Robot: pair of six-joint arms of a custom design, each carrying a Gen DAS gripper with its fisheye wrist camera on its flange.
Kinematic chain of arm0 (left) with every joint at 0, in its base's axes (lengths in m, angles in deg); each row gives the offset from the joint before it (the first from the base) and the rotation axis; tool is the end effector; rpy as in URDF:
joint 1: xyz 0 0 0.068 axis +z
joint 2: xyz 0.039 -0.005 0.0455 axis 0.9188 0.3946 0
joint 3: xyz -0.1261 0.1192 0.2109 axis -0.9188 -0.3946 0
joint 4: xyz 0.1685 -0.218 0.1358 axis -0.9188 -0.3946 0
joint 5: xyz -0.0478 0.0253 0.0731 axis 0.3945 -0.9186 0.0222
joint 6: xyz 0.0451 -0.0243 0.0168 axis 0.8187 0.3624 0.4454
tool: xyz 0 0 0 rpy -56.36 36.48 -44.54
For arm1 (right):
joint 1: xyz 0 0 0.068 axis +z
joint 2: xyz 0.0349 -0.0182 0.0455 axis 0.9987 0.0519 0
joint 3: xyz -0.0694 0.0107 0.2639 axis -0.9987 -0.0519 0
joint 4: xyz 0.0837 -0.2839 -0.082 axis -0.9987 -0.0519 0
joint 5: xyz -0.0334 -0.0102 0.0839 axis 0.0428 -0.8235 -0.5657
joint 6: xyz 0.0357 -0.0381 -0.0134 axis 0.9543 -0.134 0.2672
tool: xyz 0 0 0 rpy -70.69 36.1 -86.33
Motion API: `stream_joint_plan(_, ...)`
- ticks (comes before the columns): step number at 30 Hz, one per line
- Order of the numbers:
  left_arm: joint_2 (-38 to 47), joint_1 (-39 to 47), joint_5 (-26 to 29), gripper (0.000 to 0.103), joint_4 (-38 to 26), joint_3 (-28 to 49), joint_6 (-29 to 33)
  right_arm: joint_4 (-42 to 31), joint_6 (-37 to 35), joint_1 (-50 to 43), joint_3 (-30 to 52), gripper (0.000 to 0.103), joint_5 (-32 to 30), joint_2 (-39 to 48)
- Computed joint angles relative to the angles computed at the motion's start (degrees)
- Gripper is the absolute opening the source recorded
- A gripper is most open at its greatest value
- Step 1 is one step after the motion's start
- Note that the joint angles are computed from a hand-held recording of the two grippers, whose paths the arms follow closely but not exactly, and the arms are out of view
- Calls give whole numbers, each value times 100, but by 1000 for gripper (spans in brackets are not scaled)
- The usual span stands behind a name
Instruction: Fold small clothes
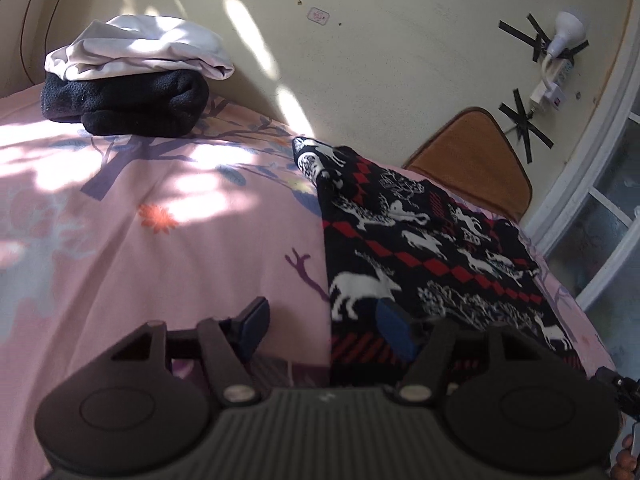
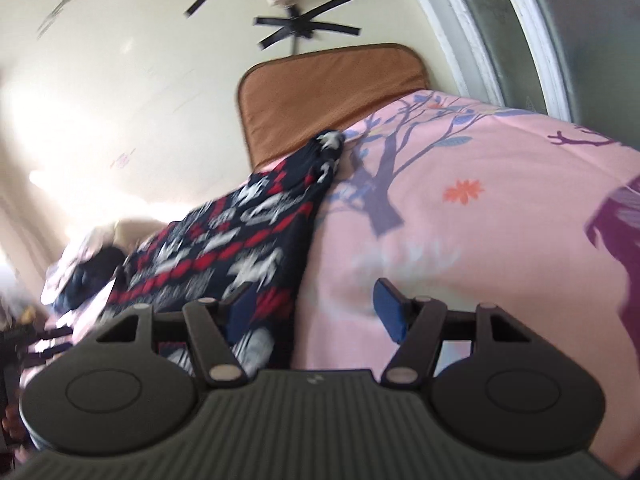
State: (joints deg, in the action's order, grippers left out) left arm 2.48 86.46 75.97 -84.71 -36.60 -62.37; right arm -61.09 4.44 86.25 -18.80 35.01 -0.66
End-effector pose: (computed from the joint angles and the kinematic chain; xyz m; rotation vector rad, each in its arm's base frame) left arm 0.2421 0.0784 0.2098 -0.5913 2.0482 -0.2280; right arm 0.3450 0.0164 0.1684 -0.2912 1.9403 0.6835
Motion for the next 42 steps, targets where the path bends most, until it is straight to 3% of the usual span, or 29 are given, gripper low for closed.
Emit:
stream_joint_plan(4, -2051, -213, 222, 61, -1155, -873, 502, -1024, -781, -417, -585, 67, -994, -802)
stream_joint_plan(6, -2753, -216, 416, 58, -1858, -982, 540, -1965, -1489, -529, -472, 60, -1238, -1008)
stream_joint_plan(8, -3071, -132, 768, 55, -2531, -875, 464, -2731, -1888, -537, -302, 41, -1227, -1075)
stream_joint_plan(10, -3019, 5, 1244, 44, -2902, -737, 332, -2861, -1836, -526, -340, 38, -1152, -1143)
stream_joint_plan(11, -2993, -13, 1271, 34, -2957, -708, 208, -2990, -1960, -657, -297, 25, -1313, -1054)
stream_joint_plan(12, -2946, -63, 1250, 12, -2985, -687, 75, -3022, -1902, -629, -314, 8, -1295, -1064)
stream_joint_plan(15, -2783, -73, 1492, 10, -2906, -647, -241, -2960, -1774, -758, -345, 8, -1524, -1142)
stream_joint_plan(19, -2884, -81, 1677, 10, -2621, -478, -495, -1743, -628, -1018, -400, 7, -1633, -1445)
stream_joint_plan(22, -2996, -149, 1660, 10, -2475, -364, -659, -1663, -470, -1097, -260, 7, -1437, -1392)
stream_joint_plan(24, -2887, -70, 1788, 10, -2334, -284, -771, -1732, -441, -1146, -174, 7, -1637, -1250)
stream_joint_plan(30, -1517, 596, 2585, 10, -1287, 235, -1477, -1301, 243, -624, 381, 8, -1880, -883)
stream_joint_plan(32, -1060, 706, 2571, 10, -773, 404, -1758, -1150, 615, -361, 820, 8, -1778, -552)
stream_joint_plan(35, 61, 784, 2385, 10, -180, 993, -2108, -1445, 957, 115, 1886, 8, -1136, 198)
stream_joint_plan(37, 1179, 653, 1841, 11, 66, 1735, -2030, -1733, 1383, 448, 2792, 10, -429, 877)
stream_joint_plan(39, 2146, 465, 1136, 17, -20, 2476, -1874, -2001, 1459, 754, 3825, 25, 436, 1733)
stream_joint_plan(40, 2436, 409, 845, 17, -286, 2760, -1840, -2250, 1252, 870, 4241, 46, 1000, 2047)
stream_joint_plan(41, 2580, 432, 769, 17, -487, 2886, -1833, -2452, 1136, 918, 4451, 50, 1415, 2200)
stream_joint_plan(42, 2580, 592, 1081, 22, -385, 2762, -1713, -2435, 1140, 856, 4438, 50, 1351, 2239)
